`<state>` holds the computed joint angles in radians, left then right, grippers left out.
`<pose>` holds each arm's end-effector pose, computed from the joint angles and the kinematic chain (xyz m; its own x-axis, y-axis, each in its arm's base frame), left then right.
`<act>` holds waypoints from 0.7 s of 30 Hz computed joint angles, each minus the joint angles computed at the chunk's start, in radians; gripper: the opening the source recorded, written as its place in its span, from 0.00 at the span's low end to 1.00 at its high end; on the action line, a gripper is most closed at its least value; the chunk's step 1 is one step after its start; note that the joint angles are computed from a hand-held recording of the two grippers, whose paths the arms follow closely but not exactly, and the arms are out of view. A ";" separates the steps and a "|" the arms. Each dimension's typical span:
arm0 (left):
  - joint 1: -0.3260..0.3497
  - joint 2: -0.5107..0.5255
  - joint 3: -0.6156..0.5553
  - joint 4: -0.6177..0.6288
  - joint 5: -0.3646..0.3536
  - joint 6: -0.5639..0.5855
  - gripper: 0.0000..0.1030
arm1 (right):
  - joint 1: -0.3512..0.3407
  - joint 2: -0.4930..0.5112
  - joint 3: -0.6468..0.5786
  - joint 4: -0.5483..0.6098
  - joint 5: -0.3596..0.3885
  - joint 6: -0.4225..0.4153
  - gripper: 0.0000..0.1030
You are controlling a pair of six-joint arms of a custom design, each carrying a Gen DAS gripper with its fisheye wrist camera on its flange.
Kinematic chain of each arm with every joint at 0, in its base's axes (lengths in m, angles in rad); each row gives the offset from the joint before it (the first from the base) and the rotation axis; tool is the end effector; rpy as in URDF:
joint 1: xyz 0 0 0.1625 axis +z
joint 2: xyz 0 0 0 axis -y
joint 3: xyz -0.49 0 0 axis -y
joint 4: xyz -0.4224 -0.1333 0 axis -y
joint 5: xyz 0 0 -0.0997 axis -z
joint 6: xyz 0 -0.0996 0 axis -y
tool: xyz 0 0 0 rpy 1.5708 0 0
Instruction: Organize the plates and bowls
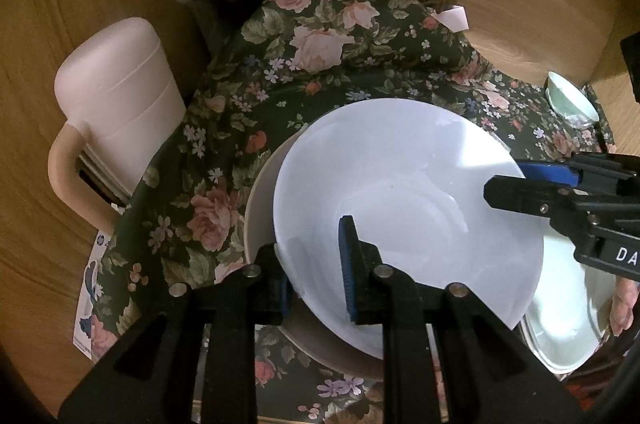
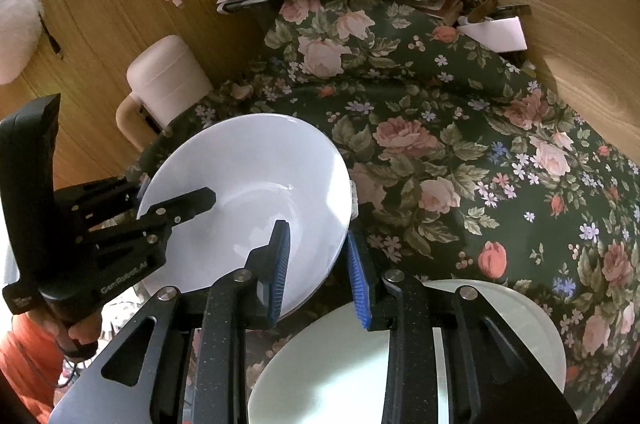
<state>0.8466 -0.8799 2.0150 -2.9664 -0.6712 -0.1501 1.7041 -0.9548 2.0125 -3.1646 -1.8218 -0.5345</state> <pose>-0.2411 -0.5915 0.1230 -0.6885 0.1498 -0.7096 0.5433 0.7546 -0.3678 0.1907 -0.6055 0.1624 -0.7825 -0.4366 0.4440 -0.5960 0.7317 -0.3308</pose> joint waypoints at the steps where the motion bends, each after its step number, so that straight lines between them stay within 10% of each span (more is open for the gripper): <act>1: -0.001 0.002 -0.002 0.001 0.006 0.001 0.19 | -0.002 0.000 0.001 0.001 0.001 -0.001 0.30; 10: -0.014 -0.006 -0.012 -0.044 0.002 0.023 0.57 | -0.013 -0.036 0.029 -0.062 0.020 0.001 0.52; 21: -0.073 0.058 -0.093 -0.146 0.012 0.184 0.69 | -0.049 -0.135 0.079 -0.225 -0.017 -0.022 0.58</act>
<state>0.7735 -0.8217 1.9224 -3.1120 -0.6597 0.0334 1.6554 -1.0899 2.0919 -3.3896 -1.8389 -0.5560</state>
